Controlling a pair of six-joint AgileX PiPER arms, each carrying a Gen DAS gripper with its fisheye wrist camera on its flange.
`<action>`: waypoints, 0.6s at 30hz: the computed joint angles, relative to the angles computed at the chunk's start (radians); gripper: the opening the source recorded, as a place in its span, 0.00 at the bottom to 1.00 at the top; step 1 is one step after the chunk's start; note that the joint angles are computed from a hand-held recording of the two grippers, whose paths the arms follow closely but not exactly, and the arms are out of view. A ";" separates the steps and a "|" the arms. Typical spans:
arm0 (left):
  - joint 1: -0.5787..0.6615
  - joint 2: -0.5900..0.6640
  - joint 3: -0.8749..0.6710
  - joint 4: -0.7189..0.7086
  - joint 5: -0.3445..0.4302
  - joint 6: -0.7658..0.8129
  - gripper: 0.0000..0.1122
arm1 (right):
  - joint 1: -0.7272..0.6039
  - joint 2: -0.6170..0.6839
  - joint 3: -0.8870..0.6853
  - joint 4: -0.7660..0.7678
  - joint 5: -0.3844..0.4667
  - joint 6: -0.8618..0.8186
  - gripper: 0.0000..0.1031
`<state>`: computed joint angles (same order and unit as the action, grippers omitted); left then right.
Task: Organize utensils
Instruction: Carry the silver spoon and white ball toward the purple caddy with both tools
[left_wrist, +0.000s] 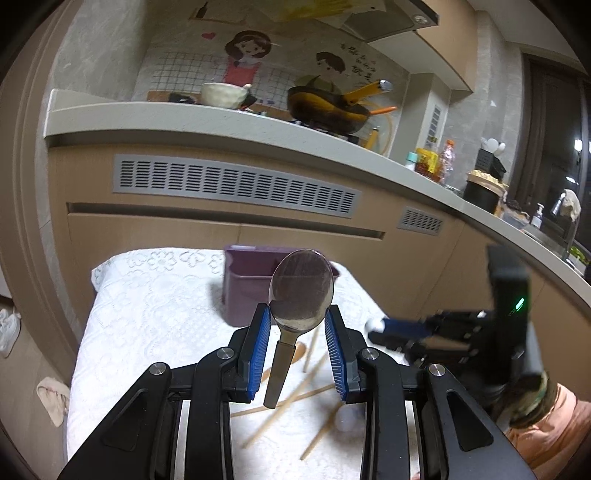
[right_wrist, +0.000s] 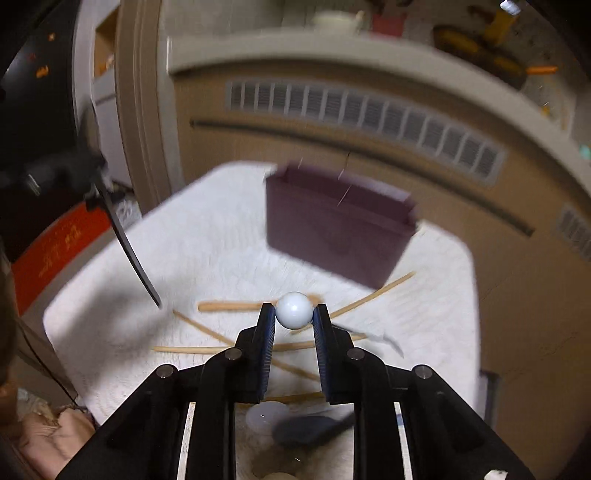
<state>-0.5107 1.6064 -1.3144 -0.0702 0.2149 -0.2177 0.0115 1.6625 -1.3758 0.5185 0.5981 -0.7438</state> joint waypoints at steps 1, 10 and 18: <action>-0.011 0.000 -0.008 0.035 0.006 -0.030 0.28 | -0.017 -0.010 -0.011 0.025 0.017 -0.017 0.19; -0.067 0.003 -0.055 0.172 0.059 -0.149 0.28 | -0.234 0.021 -0.148 0.385 0.398 -0.121 0.19; -0.082 0.023 -0.081 0.173 0.089 -0.158 0.28 | -0.289 0.065 -0.161 0.524 0.555 -0.125 0.19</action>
<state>-0.5930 1.6299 -1.3952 0.1033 0.3035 -0.3758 -0.2775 1.7277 -1.5367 1.0426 1.1533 -0.8692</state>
